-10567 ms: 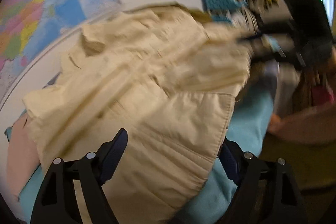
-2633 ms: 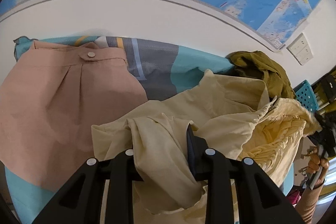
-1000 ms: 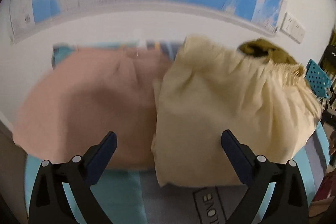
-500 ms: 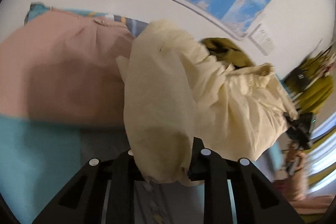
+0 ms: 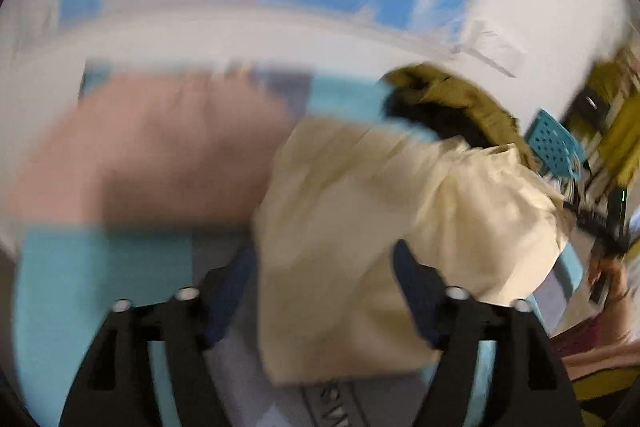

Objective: Fold large clothes

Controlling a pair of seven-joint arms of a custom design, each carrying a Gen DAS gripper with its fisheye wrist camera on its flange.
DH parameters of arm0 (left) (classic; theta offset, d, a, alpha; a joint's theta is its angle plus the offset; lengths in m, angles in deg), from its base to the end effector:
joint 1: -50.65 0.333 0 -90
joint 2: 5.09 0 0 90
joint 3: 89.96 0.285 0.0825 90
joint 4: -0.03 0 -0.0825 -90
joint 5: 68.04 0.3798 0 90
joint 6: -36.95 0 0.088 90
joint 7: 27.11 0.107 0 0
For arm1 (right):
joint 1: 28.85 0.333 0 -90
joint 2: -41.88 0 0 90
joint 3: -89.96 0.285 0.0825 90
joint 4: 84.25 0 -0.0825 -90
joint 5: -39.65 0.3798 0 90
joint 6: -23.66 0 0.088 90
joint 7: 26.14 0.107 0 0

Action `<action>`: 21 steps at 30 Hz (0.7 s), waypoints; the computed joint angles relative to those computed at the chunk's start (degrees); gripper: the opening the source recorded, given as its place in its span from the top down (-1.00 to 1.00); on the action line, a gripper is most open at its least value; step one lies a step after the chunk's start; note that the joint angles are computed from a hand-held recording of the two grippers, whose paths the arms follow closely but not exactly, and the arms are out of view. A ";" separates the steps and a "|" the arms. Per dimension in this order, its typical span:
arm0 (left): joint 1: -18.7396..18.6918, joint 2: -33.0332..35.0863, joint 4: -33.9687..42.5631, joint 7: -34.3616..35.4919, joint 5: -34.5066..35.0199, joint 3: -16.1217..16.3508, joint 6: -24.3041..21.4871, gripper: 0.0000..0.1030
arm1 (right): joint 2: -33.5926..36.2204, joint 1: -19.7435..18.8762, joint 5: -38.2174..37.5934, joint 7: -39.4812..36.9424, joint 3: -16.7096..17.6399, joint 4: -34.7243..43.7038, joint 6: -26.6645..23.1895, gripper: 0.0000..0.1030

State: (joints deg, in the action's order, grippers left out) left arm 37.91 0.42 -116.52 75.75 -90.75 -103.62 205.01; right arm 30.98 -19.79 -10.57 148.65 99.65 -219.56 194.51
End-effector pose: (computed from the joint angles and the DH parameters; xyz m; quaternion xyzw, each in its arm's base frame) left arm 0.5592 -0.2460 0.4629 -0.5359 0.7425 -0.3766 0.1401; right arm 0.4664 0.2173 0.4480 -0.5274 0.7360 -0.1976 0.3757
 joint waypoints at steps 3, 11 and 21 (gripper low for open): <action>-2.92 2.66 4.24 -5.90 11.70 1.88 -0.30 -0.52 | 1.51 -0.72 -7.57 1.18 3.00 4.94 -6.57 -0.39; -7.66 19.49 26.70 -14.42 24.64 4.92 -17.63 -0.26 | 21.50 7.45 15.80 -34.59 -0.21 22.86 -6.06 -0.52; -8.54 31.25 43.37 -24.18 27.07 6.76 -23.72 0.47 | 29.75 13.49 22.63 -40.39 -7.08 31.77 -7.21 0.90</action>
